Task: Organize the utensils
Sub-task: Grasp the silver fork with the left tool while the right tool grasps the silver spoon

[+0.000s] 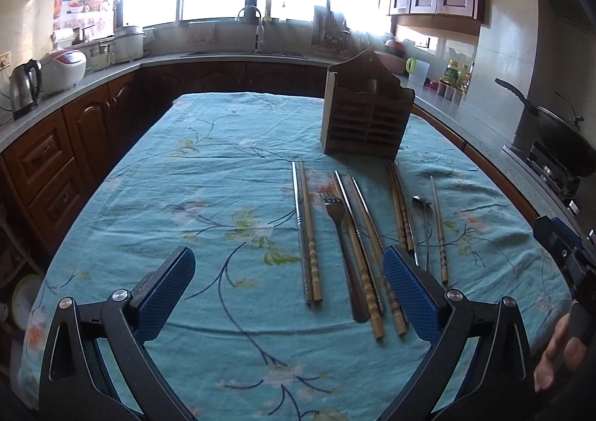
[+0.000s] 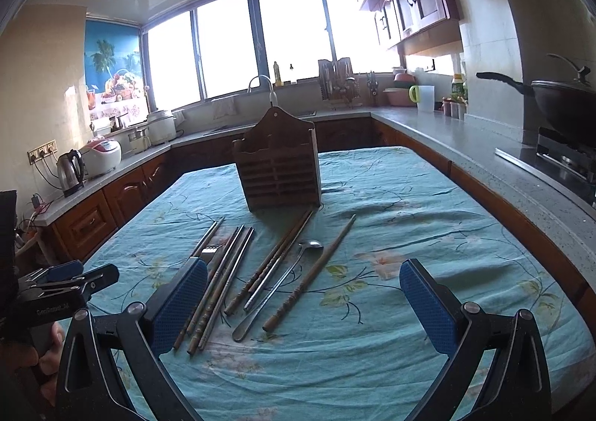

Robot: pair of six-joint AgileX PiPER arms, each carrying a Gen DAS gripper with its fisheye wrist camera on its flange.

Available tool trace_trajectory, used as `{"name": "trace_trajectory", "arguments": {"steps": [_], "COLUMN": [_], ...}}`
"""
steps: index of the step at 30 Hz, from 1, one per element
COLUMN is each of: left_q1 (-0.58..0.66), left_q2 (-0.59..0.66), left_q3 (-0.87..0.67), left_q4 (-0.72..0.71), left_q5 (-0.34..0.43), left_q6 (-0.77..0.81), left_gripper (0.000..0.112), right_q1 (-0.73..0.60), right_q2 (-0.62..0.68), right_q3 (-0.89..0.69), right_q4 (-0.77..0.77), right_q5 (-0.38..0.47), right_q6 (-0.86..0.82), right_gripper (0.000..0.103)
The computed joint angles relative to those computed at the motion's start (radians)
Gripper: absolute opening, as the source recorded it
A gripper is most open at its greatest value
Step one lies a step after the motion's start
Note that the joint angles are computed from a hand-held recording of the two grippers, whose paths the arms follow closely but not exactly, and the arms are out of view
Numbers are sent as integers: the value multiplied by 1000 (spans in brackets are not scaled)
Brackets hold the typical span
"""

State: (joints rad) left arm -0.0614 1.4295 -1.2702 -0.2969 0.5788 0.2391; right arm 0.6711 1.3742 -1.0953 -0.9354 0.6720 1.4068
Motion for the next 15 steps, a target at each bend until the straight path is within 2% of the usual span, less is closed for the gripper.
{"name": "trace_trajectory", "arguments": {"steps": [5, 8, 11, 13, 15], "left_q1": [-3, -8, -10, -15, -19], "left_q2": [103, 175, 258, 300, 352], "left_q3": [-147, -237, -346, -399, -468], "left_q4": [-60, -78, -88, -84, -79], "left_q5": [108, 174, 251, 287, 331], "left_q6": [48, 46, 34, 26, 14], "left_gripper": [94, 84, 73, 69, 64], "right_q1": [-69, -122, -191, -238, -276], "right_q2": [44, 81, 131, 181, 222], "right_q3": [-56, -99, -146, -193, -229], "right_q4": [125, 258, 466, 633, 770], "right_q5": [-57, -100, -144, -147, -148], "right_q6": [-132, -254, -433, -580, -704], "right_gripper": [101, 92, 76, 62, 52]}}
